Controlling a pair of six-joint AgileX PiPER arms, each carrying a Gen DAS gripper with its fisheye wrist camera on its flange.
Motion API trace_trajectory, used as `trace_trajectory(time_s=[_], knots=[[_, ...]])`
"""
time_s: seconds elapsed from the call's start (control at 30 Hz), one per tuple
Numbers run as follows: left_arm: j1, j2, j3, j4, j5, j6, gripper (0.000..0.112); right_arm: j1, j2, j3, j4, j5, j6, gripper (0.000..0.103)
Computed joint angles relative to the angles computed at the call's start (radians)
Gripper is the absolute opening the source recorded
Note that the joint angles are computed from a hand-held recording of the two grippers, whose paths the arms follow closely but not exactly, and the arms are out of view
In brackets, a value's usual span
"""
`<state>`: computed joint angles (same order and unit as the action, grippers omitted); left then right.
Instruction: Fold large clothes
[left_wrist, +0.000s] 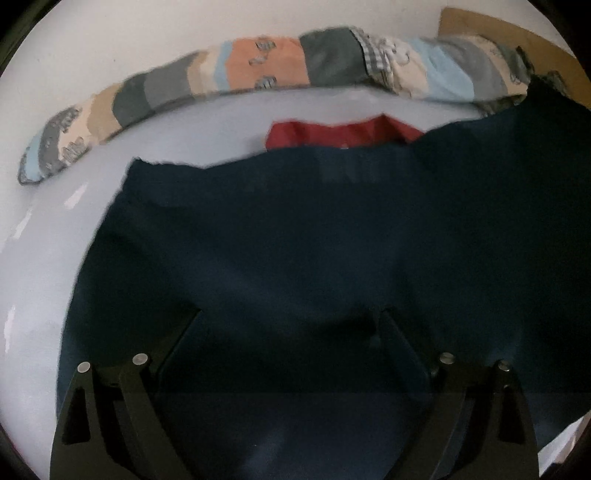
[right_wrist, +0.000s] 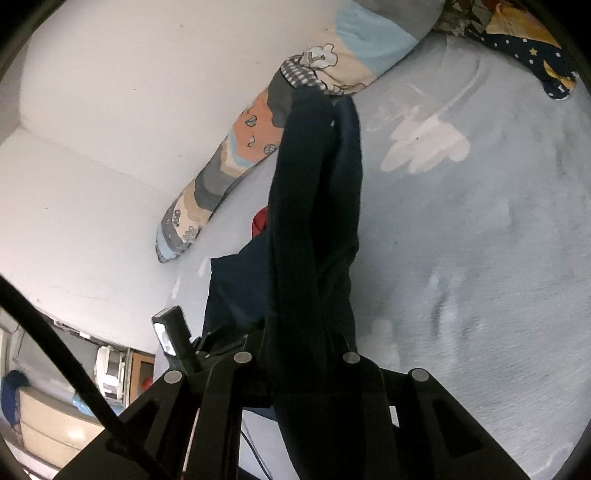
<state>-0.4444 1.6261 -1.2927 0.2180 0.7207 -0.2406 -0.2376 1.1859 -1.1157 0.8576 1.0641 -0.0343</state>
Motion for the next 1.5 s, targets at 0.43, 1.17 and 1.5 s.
trace_trajectory(time_s=[0.43, 1.17, 1.5], knots=[[-0.056, 0.011, 0.050, 0.150, -0.002, -0.054, 0.094, -0.134, -0.022, 0.041, 0.093, 0.072, -0.034, 0.018], [0.461, -0.161, -0.066, -0.168, -0.016, 0.179, 0.093, 0.343, 0.062, -0.232, -0.243, -0.224, 0.575, 0.018], [0.848, -0.147, -0.163, -0.583, 0.107, 0.461, 0.093, 0.822, 0.449, -0.771, -0.859, -0.084, 1.166, 0.018]])
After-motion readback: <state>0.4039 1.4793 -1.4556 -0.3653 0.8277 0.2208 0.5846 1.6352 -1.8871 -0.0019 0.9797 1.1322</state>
